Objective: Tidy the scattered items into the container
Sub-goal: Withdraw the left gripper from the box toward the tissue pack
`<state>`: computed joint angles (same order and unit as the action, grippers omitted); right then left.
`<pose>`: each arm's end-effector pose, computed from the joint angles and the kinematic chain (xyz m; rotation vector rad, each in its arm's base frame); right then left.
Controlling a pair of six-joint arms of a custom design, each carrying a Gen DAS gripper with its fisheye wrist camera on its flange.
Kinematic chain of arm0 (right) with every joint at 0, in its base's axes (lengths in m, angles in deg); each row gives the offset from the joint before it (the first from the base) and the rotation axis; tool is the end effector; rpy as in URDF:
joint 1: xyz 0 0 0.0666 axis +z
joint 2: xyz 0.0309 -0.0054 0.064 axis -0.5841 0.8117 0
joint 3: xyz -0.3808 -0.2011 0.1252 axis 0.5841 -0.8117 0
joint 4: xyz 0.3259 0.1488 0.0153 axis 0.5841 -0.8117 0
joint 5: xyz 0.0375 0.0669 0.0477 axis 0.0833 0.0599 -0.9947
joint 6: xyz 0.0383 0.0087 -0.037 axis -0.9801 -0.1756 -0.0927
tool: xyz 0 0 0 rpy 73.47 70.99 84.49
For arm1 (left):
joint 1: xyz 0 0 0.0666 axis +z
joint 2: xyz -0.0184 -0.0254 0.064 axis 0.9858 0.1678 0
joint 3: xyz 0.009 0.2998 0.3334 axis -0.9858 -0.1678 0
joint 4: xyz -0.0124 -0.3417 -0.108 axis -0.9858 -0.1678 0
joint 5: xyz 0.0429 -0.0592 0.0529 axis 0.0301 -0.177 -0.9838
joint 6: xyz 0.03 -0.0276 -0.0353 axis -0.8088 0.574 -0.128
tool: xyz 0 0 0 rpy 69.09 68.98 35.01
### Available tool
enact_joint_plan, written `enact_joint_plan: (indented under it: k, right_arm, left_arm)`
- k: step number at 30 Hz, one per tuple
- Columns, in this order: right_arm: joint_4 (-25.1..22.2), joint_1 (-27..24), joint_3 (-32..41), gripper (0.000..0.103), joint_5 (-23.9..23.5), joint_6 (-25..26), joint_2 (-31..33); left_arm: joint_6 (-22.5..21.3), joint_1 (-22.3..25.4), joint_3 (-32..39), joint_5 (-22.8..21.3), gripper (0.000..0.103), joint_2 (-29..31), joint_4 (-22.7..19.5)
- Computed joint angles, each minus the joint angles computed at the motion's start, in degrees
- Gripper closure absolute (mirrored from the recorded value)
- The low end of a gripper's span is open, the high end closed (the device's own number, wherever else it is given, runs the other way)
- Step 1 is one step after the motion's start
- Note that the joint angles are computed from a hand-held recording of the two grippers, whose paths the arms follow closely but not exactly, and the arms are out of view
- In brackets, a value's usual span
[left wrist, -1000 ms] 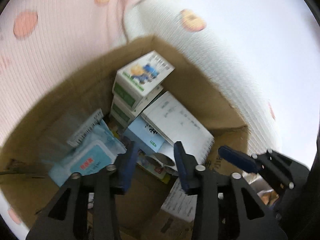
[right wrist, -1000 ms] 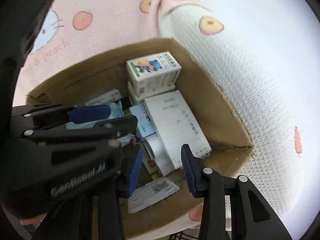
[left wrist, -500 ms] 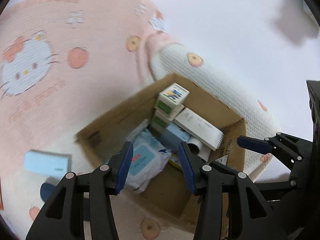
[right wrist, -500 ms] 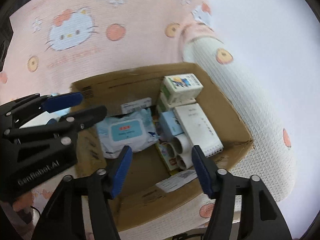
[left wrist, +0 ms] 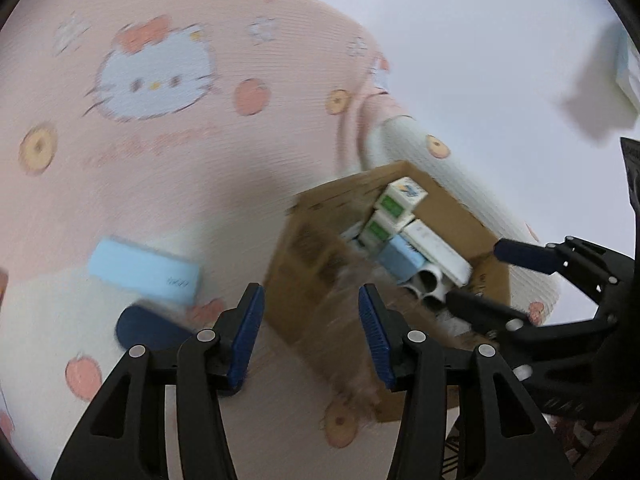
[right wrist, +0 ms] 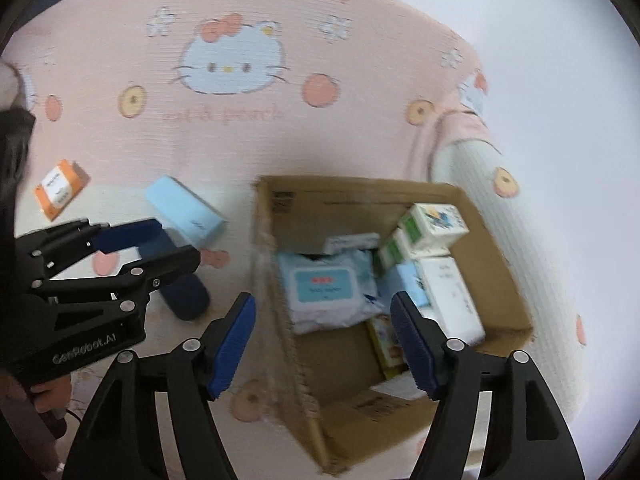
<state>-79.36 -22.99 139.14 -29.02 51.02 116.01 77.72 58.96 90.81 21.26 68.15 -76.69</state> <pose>0.6906 0.1581 0.5267 -1.0219 2.2263 -0.0979 0.6098 -0.2241 0.4830 -0.7630 2.1332 -0.1923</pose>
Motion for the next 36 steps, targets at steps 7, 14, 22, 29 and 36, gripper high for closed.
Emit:
enact_joint_plan:
  k: [7,14,22,29,36]
  right_arm:
    - [3.1,2.9,-7.1,0.033,-3.5,1.8,-1.9]
    - [2.6,5.7,-7.7,0.033,-5.6,2.8,0.6]
    - [6.3,8.1,-10.4,0.033,-4.4,6.5,2.8]
    - [4.2,9.8,-6.7,0.033,-9.5,6.4,6.9]
    - [-7.4,12.2,6.6,0.032,-23.1,12.4,15.7]
  left_arm:
    - [9.5,2.0,-15.4,-0.4,0.049,-7.0,4.1]
    - [15.5,5.4,-25.9,1.0,0.049,-10.4,6.0]
    - [22.1,7.0,-34.8,4.6,0.049,-13.2,9.8]
    - [27.3,6.7,-39.9,3.3,0.049,-16.3,7.6]
    - [34.4,7.2,-43.5,-0.8,0.049,-21.1,-2.8]
